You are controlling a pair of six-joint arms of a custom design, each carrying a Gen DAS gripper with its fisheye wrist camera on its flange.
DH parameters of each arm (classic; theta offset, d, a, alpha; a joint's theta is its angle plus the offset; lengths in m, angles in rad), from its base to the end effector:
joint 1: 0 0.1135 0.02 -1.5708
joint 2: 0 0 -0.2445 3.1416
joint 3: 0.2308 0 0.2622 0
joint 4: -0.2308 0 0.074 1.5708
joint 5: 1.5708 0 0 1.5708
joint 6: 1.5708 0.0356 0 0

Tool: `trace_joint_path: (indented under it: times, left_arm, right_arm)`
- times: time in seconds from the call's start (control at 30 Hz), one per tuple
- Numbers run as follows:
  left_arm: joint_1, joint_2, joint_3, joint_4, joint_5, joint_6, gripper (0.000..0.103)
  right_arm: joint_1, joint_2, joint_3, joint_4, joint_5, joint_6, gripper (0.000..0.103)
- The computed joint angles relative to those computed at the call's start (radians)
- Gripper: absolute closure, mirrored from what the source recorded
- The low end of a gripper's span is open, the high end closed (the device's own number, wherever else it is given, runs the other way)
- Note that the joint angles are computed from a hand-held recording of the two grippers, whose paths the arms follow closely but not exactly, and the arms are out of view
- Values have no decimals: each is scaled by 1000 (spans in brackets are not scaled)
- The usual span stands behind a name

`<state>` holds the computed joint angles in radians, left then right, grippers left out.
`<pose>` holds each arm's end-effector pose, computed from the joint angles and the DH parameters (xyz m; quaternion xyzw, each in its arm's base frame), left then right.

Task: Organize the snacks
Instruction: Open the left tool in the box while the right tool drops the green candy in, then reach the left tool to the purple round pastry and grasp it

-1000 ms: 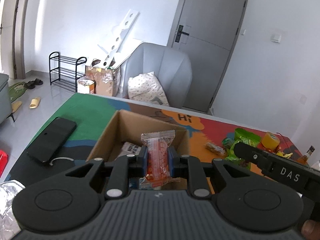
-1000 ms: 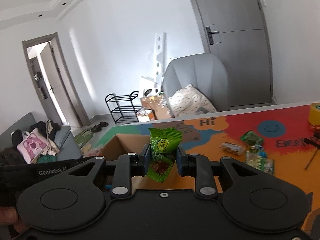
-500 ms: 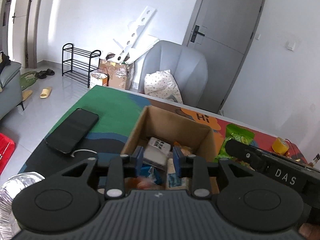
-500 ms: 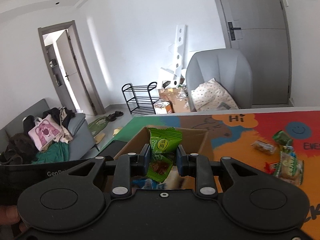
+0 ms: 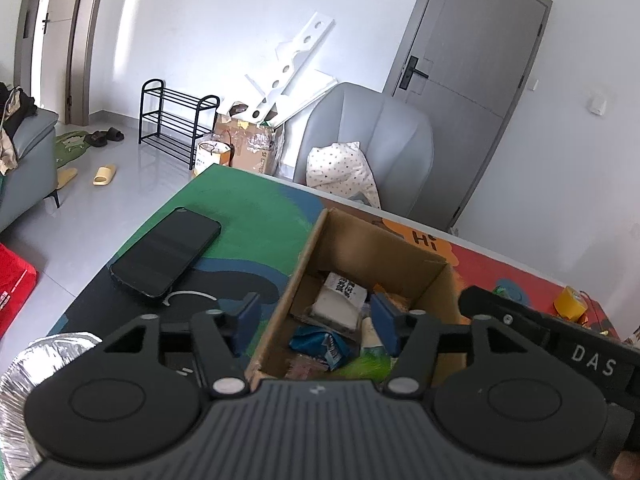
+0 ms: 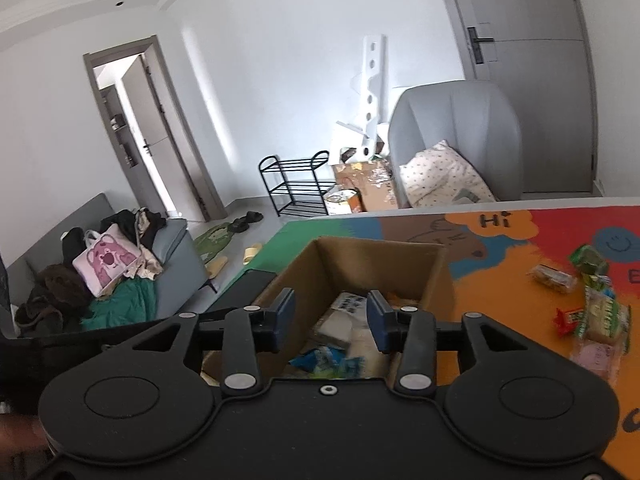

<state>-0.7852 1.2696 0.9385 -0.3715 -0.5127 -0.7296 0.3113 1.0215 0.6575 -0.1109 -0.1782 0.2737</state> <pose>0.2164 -0.1916 0.2529 -0.0822 0.8802 -0.1124 0.4537 0.2353 0.0823 0.2374 -0.0623 0.8492 0.2223 0.4749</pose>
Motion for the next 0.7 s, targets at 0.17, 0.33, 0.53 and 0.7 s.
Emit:
trace_joint_path:
  times: [0.17, 0.33, 0.53, 0.7]
  left_arm:
    - [-45, 31, 10, 27, -26, -1, 24]
    - [-76, 75, 41, 37, -18, 11, 17]
    - [-116, 116, 69, 52, -32, 23, 12]
    - [-141, 161, 111, 53, -39, 25, 10]
  right_arm:
    - [-64, -41, -23, -32, -8, -14, 50]
    - [-127, -89, -52, -60, -25, -33, 44]
    - [-220, -156, -89, -91, -58, -43, 29]
    - [-313, -202, -121, -101, -97, -47, 18]
